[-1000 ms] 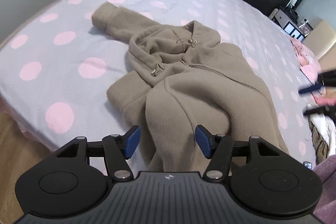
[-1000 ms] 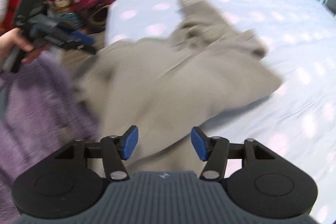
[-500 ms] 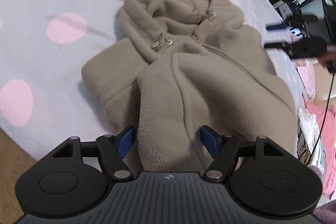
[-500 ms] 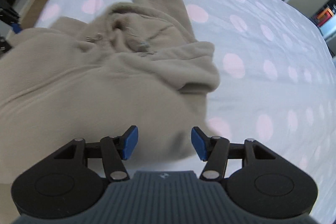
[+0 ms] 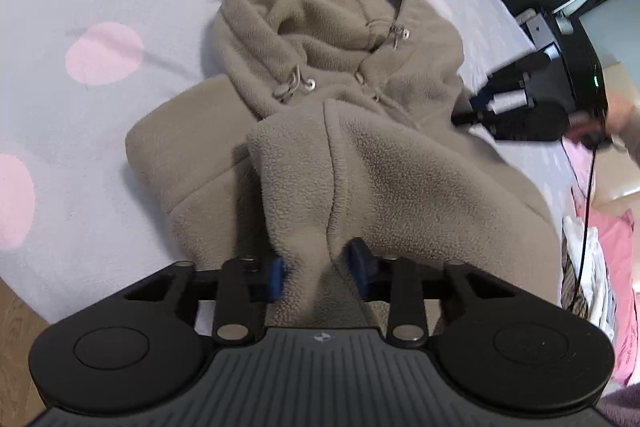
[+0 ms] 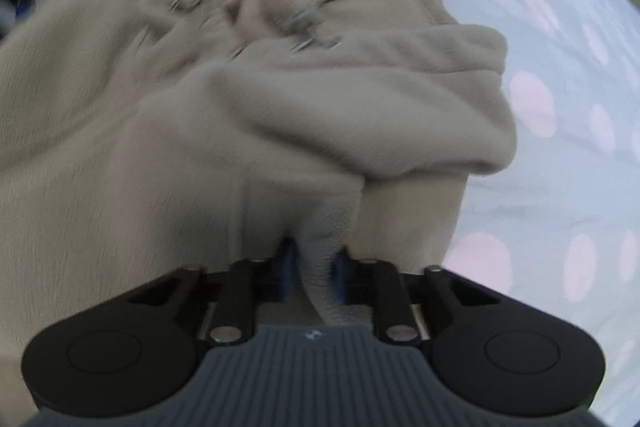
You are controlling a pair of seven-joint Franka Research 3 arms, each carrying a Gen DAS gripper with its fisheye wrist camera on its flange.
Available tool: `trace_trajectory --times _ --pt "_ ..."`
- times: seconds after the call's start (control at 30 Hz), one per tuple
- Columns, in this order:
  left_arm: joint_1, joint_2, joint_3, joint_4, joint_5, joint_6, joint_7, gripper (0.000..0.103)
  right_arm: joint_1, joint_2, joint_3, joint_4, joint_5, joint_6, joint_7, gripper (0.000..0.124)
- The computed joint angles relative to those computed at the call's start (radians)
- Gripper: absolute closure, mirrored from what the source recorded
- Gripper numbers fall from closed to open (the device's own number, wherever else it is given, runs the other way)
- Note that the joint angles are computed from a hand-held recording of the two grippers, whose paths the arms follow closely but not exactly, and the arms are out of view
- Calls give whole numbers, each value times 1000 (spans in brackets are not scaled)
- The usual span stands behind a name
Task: Fold clothes
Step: 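Lift the jacket high with both tools and spread it out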
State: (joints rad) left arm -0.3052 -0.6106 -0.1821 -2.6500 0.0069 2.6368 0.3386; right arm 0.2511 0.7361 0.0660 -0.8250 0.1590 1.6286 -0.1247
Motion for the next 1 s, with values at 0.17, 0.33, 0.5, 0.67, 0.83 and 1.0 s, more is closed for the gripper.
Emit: trace_trajectory --times 0.17,0.33,0.5,0.67,0.83,1.0 --pt "74 -24 -103 52 128 -57 -98 84 -67 -200 8 -281 97 179 18 112" --pt "105 -63 -173 129 245 -137 -212 86 -147 -378 11 -453 244 305 -38 112" --pt "110 -47 -230 297 376 -265 -237 87 -218 -553 -12 -611 452 420 -151 113" --pt "107 8 -268 478 489 -357 -212 87 -266 -651 -76 -650 620 469 -200 113" --pt "114 118 -318 687 615 -393 -162 87 -331 -676 -140 -581 746 472 -177 113" --pt "115 268 -381 916 770 -442 -131 88 -388 -704 -182 -535 877 512 -192 113"
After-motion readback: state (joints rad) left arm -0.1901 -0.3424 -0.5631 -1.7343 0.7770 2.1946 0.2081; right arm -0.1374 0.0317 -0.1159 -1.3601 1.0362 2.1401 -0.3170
